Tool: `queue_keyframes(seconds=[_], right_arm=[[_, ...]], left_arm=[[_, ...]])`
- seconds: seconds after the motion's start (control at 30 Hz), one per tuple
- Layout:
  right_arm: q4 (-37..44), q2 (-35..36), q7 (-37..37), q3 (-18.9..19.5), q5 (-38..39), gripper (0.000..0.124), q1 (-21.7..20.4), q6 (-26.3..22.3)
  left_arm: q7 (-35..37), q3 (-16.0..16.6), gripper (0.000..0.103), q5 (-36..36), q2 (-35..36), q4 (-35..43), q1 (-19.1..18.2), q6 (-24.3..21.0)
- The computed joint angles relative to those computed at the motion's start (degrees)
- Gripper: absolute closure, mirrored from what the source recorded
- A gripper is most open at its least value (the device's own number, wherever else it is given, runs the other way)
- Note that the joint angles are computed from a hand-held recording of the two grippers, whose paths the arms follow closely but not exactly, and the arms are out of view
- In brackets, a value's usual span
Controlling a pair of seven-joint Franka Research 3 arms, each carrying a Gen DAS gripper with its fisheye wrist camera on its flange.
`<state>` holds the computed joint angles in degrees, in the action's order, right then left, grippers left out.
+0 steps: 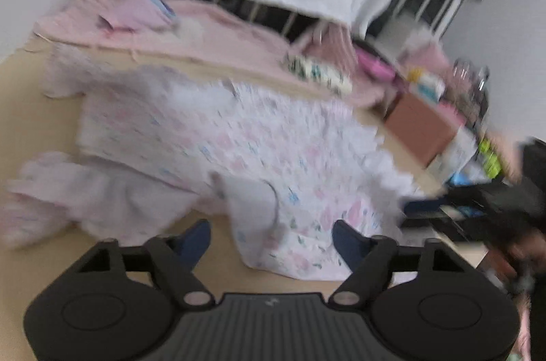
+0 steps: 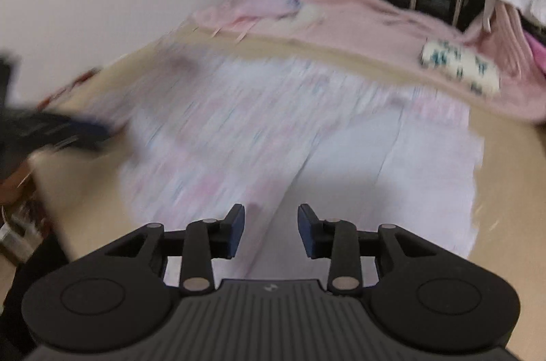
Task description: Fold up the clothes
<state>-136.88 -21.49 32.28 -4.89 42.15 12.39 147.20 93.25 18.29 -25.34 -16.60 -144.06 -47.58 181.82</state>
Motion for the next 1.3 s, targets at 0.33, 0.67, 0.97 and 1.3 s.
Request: queue_keyframes(seconds=[0.33,0.67,0.97,1.3], right_arm=[[-10.41,-8.16,-2.59,-2.63,3.51,0.095,-0.48,4.26],[-13.74,-11.16,-13.37,-4.97,6.68,0.110,2.01,7.63],[-3.14,-8.70,-14.29,-6.76,10.01,0.088,7.41,3.01],[41.31,32.83,4.23,11.94,-8.66,0.088,11.08,-4.98]], left_arm=[[-7.03,-16.83,0.092,4.37,-3.31,-1.51,13.12,-9.49],[-31.40,-41.49,0.055,26.19,-12.25,-6.64,47.46,-9.36],[-38.99,-29.99,0.033,26.12,-15.67,-13.82,44.71,-3.33],[-49.99,-31.82,0.096,30.61,-9.40,-14.65,46.28,8.71]])
